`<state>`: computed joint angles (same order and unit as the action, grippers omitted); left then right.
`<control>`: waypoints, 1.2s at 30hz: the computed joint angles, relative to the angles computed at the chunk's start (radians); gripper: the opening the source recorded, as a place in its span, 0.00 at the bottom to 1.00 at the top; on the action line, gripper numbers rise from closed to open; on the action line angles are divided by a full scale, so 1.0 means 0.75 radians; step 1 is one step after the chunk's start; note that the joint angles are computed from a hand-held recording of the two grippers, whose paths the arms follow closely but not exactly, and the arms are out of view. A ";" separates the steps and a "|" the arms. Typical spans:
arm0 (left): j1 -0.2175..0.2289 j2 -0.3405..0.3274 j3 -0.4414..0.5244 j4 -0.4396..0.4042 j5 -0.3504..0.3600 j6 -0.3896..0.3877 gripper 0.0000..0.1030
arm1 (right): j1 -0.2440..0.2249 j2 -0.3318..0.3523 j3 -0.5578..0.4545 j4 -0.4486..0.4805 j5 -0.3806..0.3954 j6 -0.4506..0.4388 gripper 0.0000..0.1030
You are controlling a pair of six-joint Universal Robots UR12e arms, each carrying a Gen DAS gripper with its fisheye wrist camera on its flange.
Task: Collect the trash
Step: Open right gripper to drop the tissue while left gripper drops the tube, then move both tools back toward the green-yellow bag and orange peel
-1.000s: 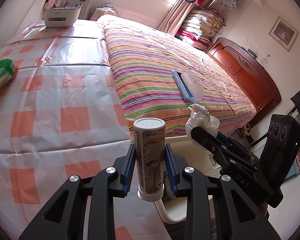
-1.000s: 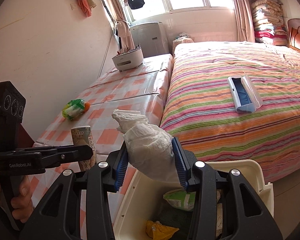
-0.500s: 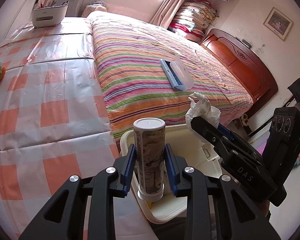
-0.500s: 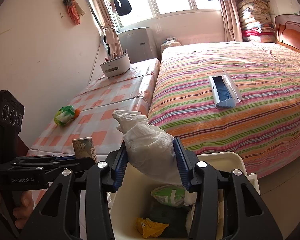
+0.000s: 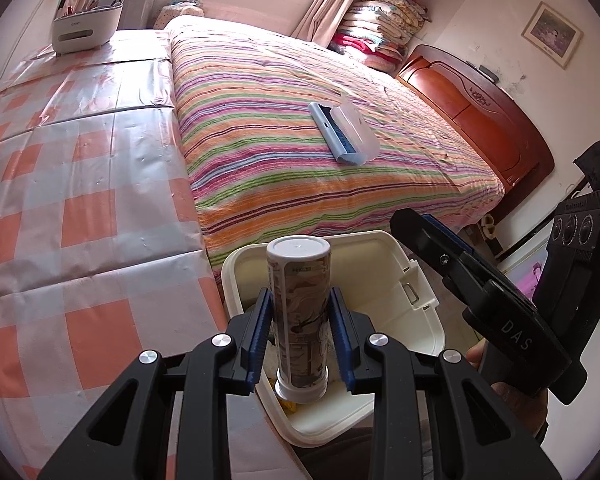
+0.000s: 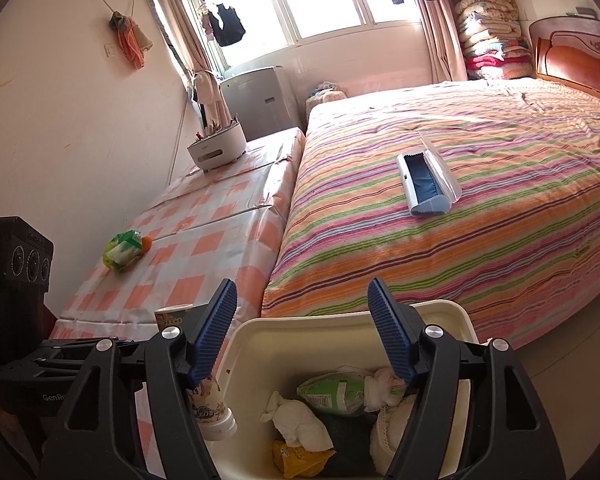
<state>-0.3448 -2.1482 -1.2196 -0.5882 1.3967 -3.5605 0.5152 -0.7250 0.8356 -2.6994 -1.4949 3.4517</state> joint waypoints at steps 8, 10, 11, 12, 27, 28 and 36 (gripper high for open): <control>-0.005 -0.005 0.008 -0.007 0.001 0.027 0.28 | -0.003 -0.004 0.010 -0.019 0.000 0.027 0.66; -0.009 -0.006 0.009 -0.005 0.010 0.036 0.28 | -0.005 -0.006 0.015 -0.024 0.001 0.033 0.66; -0.010 -0.006 0.009 -0.005 0.011 0.042 0.28 | -0.005 -0.007 0.018 -0.028 0.002 0.036 0.66; -0.012 -0.006 0.009 -0.002 0.013 0.046 0.28 | -0.006 -0.008 0.020 -0.032 0.002 0.040 0.66; -0.034 0.008 -0.018 0.078 0.143 0.075 0.59 | -0.010 -0.008 0.023 -0.034 0.018 0.061 0.66; -0.036 0.011 -0.022 0.090 0.159 0.077 0.59 | -0.010 -0.008 0.023 -0.036 0.020 0.063 0.66; -0.022 0.031 -0.041 0.113 0.190 0.029 0.60 | -0.014 0.005 0.005 -0.033 0.082 0.109 0.70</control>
